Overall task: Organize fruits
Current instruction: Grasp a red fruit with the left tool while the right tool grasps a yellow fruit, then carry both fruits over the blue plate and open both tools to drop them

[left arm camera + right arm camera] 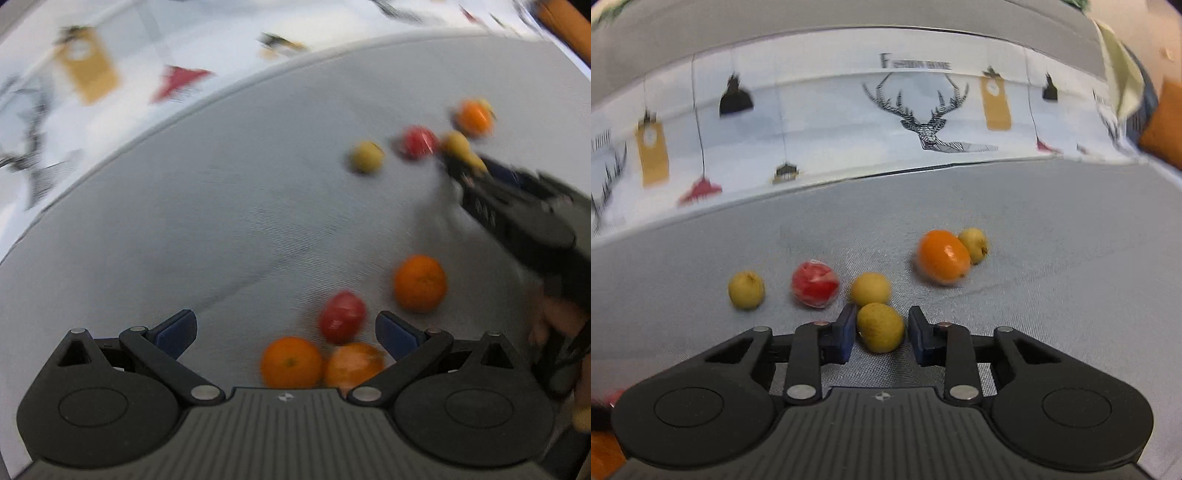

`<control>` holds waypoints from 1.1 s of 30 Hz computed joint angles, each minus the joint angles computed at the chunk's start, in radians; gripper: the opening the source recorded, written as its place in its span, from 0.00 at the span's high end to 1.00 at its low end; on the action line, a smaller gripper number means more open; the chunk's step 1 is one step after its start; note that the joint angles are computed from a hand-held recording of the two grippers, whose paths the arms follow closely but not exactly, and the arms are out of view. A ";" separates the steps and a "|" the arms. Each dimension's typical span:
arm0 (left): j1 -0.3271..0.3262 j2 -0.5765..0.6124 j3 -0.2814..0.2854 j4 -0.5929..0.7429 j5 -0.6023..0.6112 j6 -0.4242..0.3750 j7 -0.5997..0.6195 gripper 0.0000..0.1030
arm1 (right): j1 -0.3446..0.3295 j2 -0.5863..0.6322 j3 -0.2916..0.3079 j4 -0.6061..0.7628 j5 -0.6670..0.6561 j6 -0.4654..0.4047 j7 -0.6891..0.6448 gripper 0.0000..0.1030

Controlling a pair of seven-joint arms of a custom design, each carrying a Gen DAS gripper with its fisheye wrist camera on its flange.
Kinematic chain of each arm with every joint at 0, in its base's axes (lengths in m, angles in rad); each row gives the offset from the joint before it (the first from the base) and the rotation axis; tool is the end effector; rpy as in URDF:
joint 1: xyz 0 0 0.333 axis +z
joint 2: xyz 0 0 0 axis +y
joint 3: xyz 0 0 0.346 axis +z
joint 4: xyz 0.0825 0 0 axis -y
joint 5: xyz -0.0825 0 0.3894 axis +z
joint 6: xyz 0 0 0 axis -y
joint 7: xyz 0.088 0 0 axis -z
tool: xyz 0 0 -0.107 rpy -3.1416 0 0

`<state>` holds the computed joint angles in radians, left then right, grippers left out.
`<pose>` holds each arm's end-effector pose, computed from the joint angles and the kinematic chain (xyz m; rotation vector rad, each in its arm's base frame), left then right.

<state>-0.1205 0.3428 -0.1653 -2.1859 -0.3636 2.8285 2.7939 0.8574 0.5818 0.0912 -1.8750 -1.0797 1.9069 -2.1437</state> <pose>0.5801 -0.1486 0.2836 -0.5901 2.8396 -0.4337 0.4139 0.4626 0.2123 -0.7631 2.3608 -1.1522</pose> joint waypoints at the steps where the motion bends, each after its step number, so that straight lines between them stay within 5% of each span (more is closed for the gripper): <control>1: -0.012 0.006 0.008 0.005 0.025 -0.015 0.001 0.00 | 0.003 -0.006 -0.003 -0.012 -0.011 0.008 0.024 0.69; 3: -0.034 0.021 0.023 0.016 0.069 -0.032 -0.007 0.02 | 0.003 -0.005 -0.002 -0.012 -0.014 0.006 0.028 0.69; 5: -0.046 0.038 0.030 0.029 0.092 -0.057 -0.019 0.20 | 0.003 0.002 0.000 -0.001 -0.009 -0.004 0.014 0.69; 6: -0.041 0.042 0.025 0.043 0.087 -0.090 -0.024 0.32 | 0.004 0.002 0.000 -0.001 -0.009 -0.006 0.014 0.69; 7: -0.019 0.036 0.003 0.047 0.050 -0.110 -0.013 0.63 | 0.006 0.002 -0.001 -0.002 -0.011 -0.006 0.020 0.70; 8: -0.012 0.034 -0.008 0.050 0.033 -0.115 -0.005 0.70 | 0.009 0.000 -0.002 -0.005 -0.015 -0.008 0.029 0.72; 12: 0.036 0.013 -0.067 0.007 -0.090 -0.011 0.095 0.70 | 0.030 0.008 -0.003 0.010 -0.018 -0.065 0.040 0.73; 19: 0.095 -0.090 -0.075 -0.042 -0.271 0.011 0.150 0.70 | 0.050 0.016 0.013 0.045 0.067 -0.218 0.056 0.73; 28: 0.183 -0.328 0.082 -0.168 -0.264 -0.092 0.131 0.70 | 0.141 0.012 0.044 0.160 -0.008 -0.357 -0.057 0.73; 33: 0.267 -0.400 0.159 -0.183 -0.228 -0.197 0.156 0.70 | 0.238 0.068 0.046 0.329 -0.103 -0.321 -0.211 0.73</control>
